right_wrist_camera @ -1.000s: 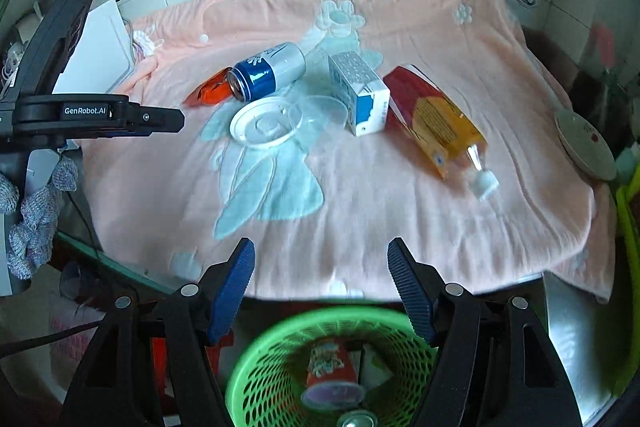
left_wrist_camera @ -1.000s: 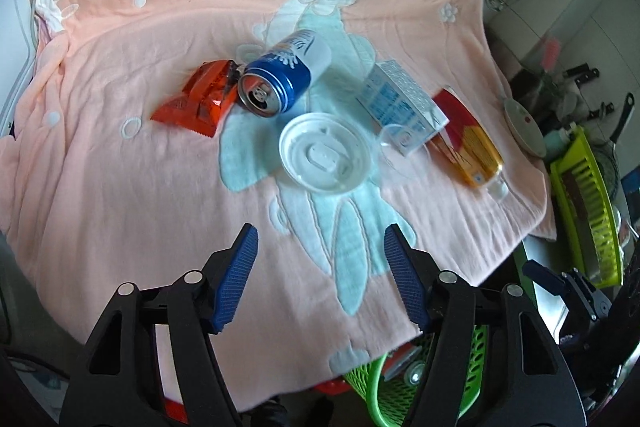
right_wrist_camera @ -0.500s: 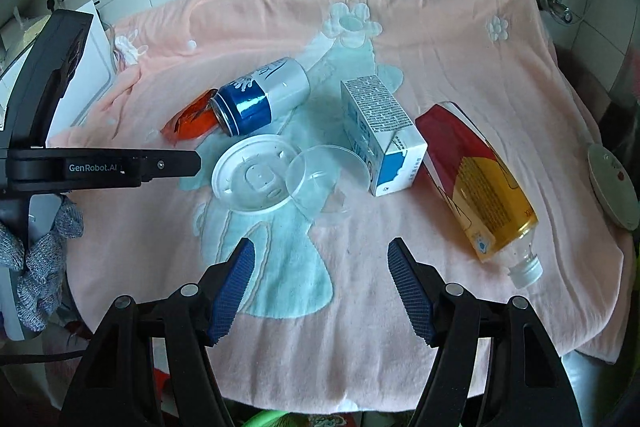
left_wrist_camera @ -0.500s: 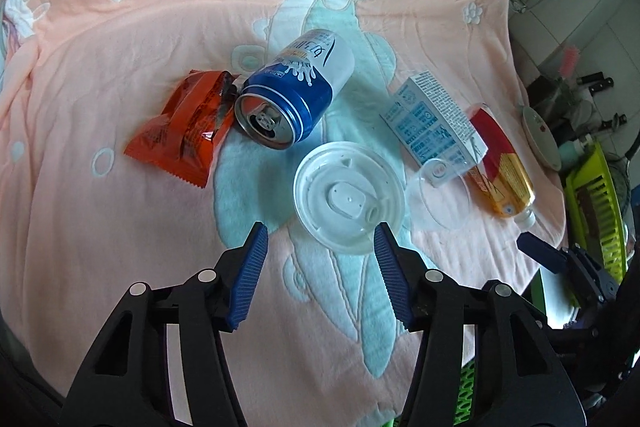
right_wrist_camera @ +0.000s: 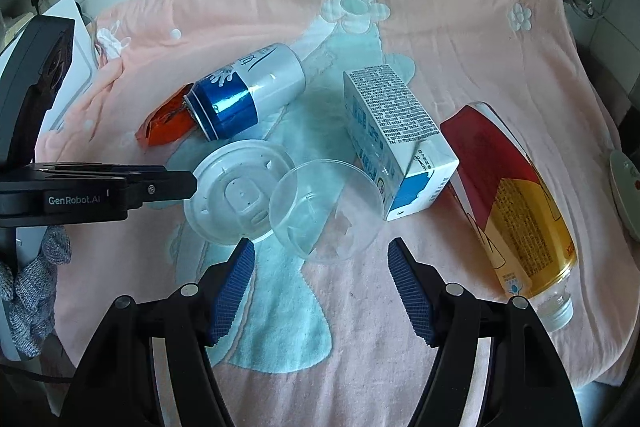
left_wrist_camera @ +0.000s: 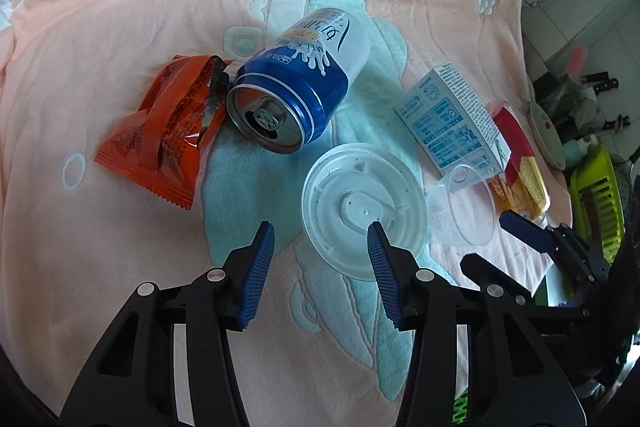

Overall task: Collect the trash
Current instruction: 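Grasp the clear plastic cup with the right gripper while the left grasps the white lid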

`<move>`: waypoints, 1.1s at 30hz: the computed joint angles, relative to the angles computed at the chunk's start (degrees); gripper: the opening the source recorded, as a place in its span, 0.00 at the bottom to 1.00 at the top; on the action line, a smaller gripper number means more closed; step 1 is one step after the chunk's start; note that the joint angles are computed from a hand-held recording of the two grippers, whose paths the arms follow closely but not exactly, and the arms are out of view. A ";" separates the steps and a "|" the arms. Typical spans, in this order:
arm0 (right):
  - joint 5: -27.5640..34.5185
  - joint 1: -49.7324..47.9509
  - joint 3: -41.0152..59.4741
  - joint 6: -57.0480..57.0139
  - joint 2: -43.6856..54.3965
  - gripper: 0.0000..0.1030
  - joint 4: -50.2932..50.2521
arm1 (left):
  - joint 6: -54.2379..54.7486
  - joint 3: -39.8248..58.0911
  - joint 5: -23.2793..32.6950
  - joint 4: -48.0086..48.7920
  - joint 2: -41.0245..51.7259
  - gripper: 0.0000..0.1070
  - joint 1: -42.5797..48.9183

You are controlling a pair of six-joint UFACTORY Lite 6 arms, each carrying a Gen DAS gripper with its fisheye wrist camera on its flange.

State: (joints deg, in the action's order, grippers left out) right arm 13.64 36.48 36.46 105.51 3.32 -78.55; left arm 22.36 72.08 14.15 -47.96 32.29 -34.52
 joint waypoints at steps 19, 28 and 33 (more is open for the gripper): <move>-4.06 -3.97 3.33 27.17 8.18 0.63 -29.11 | -5.85 7.07 0.73 6.63 7.96 0.20 -0.46; -2.63 -3.37 2.55 31.38 7.32 0.56 -32.61 | -3.65 4.63 -0.51 5.08 6.37 0.06 -0.16; -0.87 -0.92 -1.24 22.74 1.81 0.56 -23.43 | -0.18 0.61 -1.08 1.30 2.46 0.04 -0.04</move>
